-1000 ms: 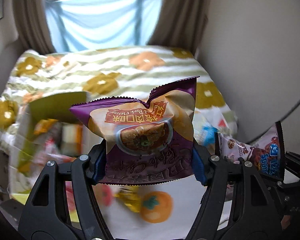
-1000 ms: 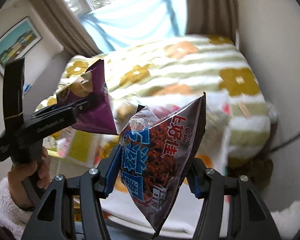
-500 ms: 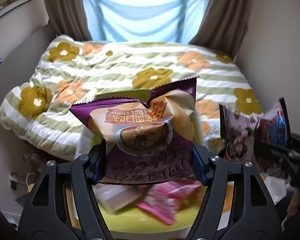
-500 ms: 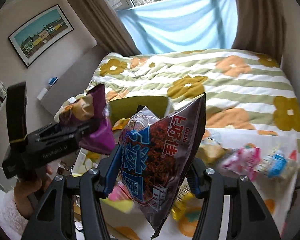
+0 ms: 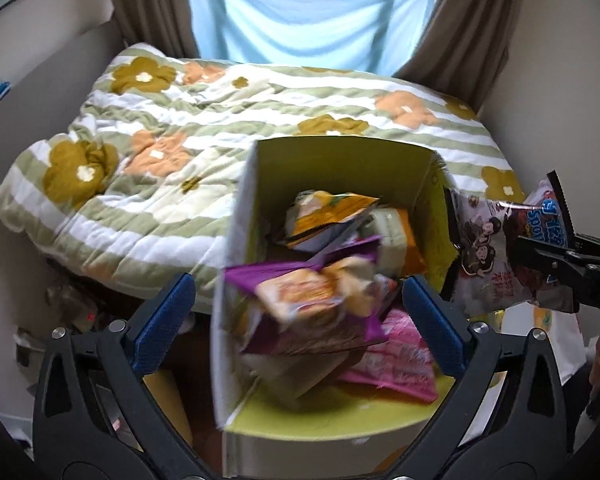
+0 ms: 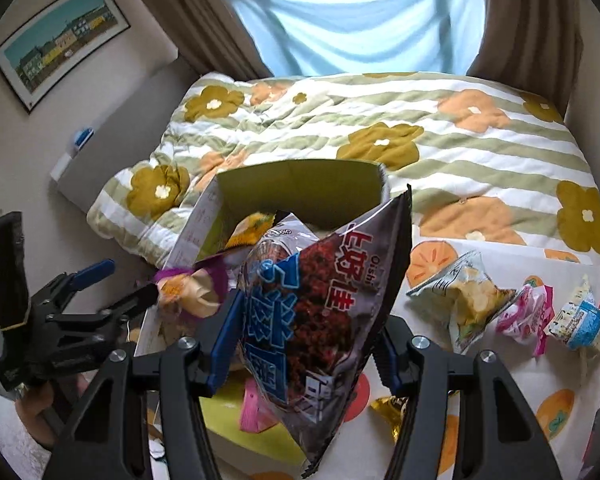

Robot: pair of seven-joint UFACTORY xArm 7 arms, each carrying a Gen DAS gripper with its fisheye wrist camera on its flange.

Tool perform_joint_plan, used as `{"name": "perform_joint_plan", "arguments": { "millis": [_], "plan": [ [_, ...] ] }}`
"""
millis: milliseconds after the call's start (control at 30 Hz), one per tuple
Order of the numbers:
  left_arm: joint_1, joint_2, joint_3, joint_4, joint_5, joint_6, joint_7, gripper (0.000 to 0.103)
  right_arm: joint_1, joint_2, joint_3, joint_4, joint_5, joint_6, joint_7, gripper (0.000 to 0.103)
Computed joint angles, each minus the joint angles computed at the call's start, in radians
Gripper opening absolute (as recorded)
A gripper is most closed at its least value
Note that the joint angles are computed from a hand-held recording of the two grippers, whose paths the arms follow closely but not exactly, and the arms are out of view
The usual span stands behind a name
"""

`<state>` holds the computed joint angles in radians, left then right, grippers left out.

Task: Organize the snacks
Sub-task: 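Open both tools over the box to drop the two bags inside, then move both tools back over the remaining snacks on the sheet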

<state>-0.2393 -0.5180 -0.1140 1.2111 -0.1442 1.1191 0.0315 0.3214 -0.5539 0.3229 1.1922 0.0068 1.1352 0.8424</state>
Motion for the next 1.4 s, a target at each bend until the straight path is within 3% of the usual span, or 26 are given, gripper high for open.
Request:
{"name": "perform_joint_plan", "arguments": {
  "millis": [200, 333, 400, 600, 833, 1033, 1233, 1400],
  "plan": [
    [0.024, -0.057, 0.017, -0.024, 0.028, -0.005, 0.012, 0.103, 0.024, 0.03, 0.003, 0.01, 0.03, -0.033, 0.004, 0.056],
    [0.043, -0.09, 0.024, -0.037, 0.033, -0.024, -0.003, 0.103, 0.061, 0.033, -0.005, -0.027, 0.072, -0.159, -0.026, 0.066],
    [0.047, -0.103, 0.032, -0.051, 0.029, -0.028, -0.005, 0.103, 0.063, 0.029, 0.008, -0.063, 0.057, -0.228, -0.029, 0.103],
    [0.046, -0.145, 0.033, -0.113, 0.016, 0.0, -0.017, 0.103, 0.037, -0.01, 0.078, -0.074, -0.062, -0.108, 0.044, 0.103],
    [0.021, -0.144, 0.007, -0.115, -0.005, -0.005, -0.032, 0.103, 0.053, -0.106, 0.073, -0.103, -0.037, -0.03, 0.078, 0.103],
    [-0.023, -0.128, -0.043, -0.08, -0.016, -0.031, -0.056, 0.103, 0.013, -0.247, 0.082, -0.129, -0.077, 0.076, 0.083, 0.103],
    [-0.08, -0.096, -0.138, -0.034, -0.015, -0.065, -0.141, 0.103, -0.033, -0.436, 0.039, -0.194, -0.08, 0.171, 0.017, 0.103],
    [-0.112, -0.028, -0.272, 0.038, 0.061, -0.089, -0.282, 0.103, -0.059, -0.571, -0.032, -0.256, -0.081, 0.234, -0.105, 0.103]
  ]
}}
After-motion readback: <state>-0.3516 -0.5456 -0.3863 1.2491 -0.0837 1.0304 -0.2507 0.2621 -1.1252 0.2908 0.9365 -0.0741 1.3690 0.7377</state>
